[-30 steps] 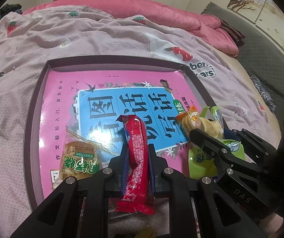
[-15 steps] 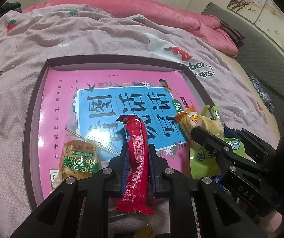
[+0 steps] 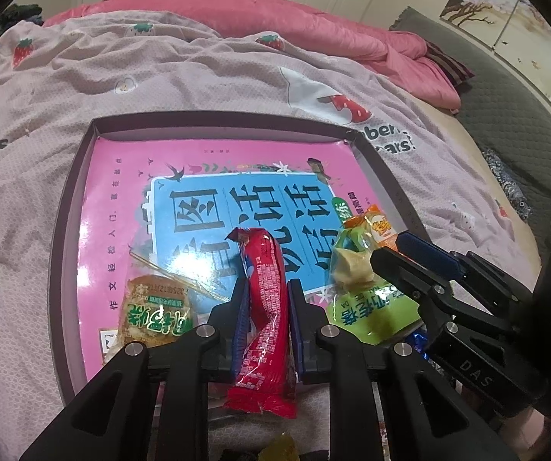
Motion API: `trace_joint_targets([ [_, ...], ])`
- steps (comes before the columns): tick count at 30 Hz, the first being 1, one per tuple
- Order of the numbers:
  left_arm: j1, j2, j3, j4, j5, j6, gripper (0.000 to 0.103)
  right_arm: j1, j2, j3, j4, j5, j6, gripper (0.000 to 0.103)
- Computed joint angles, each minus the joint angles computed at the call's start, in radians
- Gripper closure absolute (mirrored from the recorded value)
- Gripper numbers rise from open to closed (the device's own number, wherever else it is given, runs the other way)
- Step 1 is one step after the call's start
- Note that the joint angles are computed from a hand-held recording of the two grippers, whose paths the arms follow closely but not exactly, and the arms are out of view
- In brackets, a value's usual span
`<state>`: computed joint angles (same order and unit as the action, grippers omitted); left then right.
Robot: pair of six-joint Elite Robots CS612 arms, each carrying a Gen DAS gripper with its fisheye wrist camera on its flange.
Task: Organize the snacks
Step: 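Lower and open the left gripper to drop the sausage stick while the right releases the bread bag, then withdraw both open grippers from the tray toward the snacks on the bedspread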
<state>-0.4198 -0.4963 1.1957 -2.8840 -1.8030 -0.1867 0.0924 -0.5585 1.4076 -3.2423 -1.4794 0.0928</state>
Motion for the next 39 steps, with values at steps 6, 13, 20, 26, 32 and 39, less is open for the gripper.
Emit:
trace_joint_targets([
  [6,0.003,-0.005,0.004,-0.011,-0.005,-0.002,0.081,-0.004,-0.003,0.004,-0.007,0.006,0.006,0.067],
  [13,0.004,-0.010,0.009,-0.017,0.003,-0.011,0.077,-0.005,-0.007,0.011,-0.017,0.013,0.009,0.067],
  [20,0.000,-0.023,0.023,0.007,0.037,0.038,0.073,-0.005,-0.007,0.011,-0.018,0.012,0.011,0.067],
  [26,-0.004,-0.024,0.029,0.011,0.089,0.063,0.072,-0.006,-0.013,0.019,-0.026,0.013,0.014,0.067],
  [32,0.000,-0.019,0.024,0.004,0.119,0.048,0.071,-0.006,-0.015,0.024,-0.035,0.013,0.016,0.067],
  [39,0.003,-0.028,0.033,-0.023,0.131,0.034,0.070,-0.007,-0.020,0.033,-0.059,0.017,0.019,0.062],
])
